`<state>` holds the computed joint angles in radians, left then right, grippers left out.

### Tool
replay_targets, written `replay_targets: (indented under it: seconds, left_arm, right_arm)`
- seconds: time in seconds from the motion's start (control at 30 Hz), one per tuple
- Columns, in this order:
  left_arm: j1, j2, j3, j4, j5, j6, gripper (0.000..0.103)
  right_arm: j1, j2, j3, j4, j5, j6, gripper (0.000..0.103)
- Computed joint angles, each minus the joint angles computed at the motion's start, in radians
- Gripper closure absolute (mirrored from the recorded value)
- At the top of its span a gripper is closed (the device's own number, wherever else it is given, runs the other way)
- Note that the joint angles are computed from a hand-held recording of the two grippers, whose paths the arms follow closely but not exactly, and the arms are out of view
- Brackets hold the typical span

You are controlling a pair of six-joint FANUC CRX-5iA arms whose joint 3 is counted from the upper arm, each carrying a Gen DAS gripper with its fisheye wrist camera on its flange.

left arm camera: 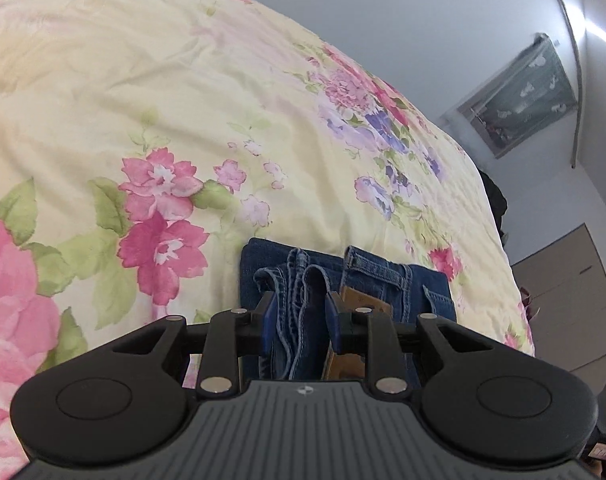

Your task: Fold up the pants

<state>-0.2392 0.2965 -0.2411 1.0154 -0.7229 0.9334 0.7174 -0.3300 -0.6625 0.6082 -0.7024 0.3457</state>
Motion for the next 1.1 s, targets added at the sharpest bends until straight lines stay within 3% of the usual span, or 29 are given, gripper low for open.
replay_targets:
  seconds: [0.13, 0.23, 0.3, 0.4, 0.5, 0.57, 0.6, 0.67, 0.77, 0.87, 1.0, 1.1]
  left_arm:
    - [-0.014, 0.093, 0.048, 0.065, 0.004, 0.026, 0.075]
    - [-0.027, 0.122, 0.055, 0.122, 0.008, -0.019, 0.076]
    - [-0.04, 0.115, 0.039, 0.195, 0.024, -0.114, 0.081]
    - [-0.052, 0.105, 0.032, 0.314, -0.018, -0.258, 0.087]
    - [-0.049, 0.096, 0.074, 0.199, -0.022, -0.191, 0.086]
    - [-0.038, 0.101, 0.103, 0.115, -0.064, -0.124, 0.085]
    - [-0.035, 0.1, 0.103, 0.104, -0.083, -0.115, 0.083]
    - [-0.032, 0.089, 0.084, 0.095, -0.1, -0.114, 0.066]
    - [-0.035, 0.076, 0.044, 0.107, -0.086, -0.111, 0.052]
    - [-0.038, 0.09, 0.025, 0.141, -0.082, -0.086, 0.05]
    - [-0.061, 0.129, 0.015, 0.278, -0.093, -0.144, 0.05]
    - [-0.093, 0.149, 0.031, 0.308, -0.049, -0.172, 0.05]
  right_arm:
    - [-0.08, -0.013, -0.046, -0.021, 0.044, 0.017, 0.082]
    - [-0.118, -0.01, -0.073, -0.054, 0.083, 0.055, 0.089]
    - [-0.125, -0.013, -0.101, -0.043, 0.124, 0.046, 0.089]
    - [-0.136, -0.014, -0.13, -0.019, 0.174, 0.027, 0.089]
    - [-0.145, -0.015, -0.148, -0.005, 0.208, 0.011, 0.089]
    - [-0.147, -0.019, -0.156, 0.002, 0.218, -0.012, 0.089]
    - [-0.149, -0.019, -0.157, 0.004, 0.221, -0.018, 0.089]
    - [-0.147, -0.019, -0.158, 0.005, 0.222, -0.023, 0.088]
    - [-0.146, -0.018, -0.157, 0.005, 0.222, -0.026, 0.088]
    - [-0.151, -0.023, -0.162, -0.006, 0.237, -0.033, 0.087]
    - [-0.159, -0.029, -0.17, -0.016, 0.258, -0.021, 0.087]
    - [-0.173, -0.033, -0.171, -0.052, 0.282, 0.008, 0.087]
